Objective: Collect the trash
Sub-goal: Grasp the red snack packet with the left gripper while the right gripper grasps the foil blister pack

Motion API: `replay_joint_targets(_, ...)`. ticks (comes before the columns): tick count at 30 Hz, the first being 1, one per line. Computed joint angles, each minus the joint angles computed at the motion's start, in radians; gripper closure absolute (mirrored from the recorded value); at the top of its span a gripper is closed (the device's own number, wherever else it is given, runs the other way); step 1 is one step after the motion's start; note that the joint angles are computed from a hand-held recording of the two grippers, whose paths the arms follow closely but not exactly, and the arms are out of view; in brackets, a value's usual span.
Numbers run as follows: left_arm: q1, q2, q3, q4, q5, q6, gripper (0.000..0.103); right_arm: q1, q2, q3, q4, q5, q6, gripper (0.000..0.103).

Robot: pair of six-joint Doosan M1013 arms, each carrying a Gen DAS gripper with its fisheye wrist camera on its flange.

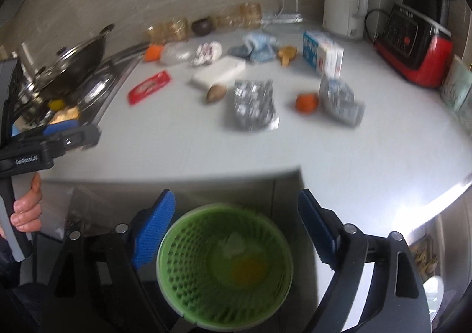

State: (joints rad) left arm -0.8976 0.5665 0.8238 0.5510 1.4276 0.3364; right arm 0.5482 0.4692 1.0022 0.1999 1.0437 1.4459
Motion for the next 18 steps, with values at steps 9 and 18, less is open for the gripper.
replay_joint_targets(9, 0.100, -0.018, 0.050, -0.055, -0.085, 0.199, 0.008, 0.021, 0.183, -0.258, -0.103, 0.085, 0.148, 0.017)
replay_joint_targets(18, 0.188, -0.034, 0.118, -0.094, -0.197, 0.419, 0.008, 0.039, 0.329, -0.470, -0.178, 0.228, 0.182, 0.017)
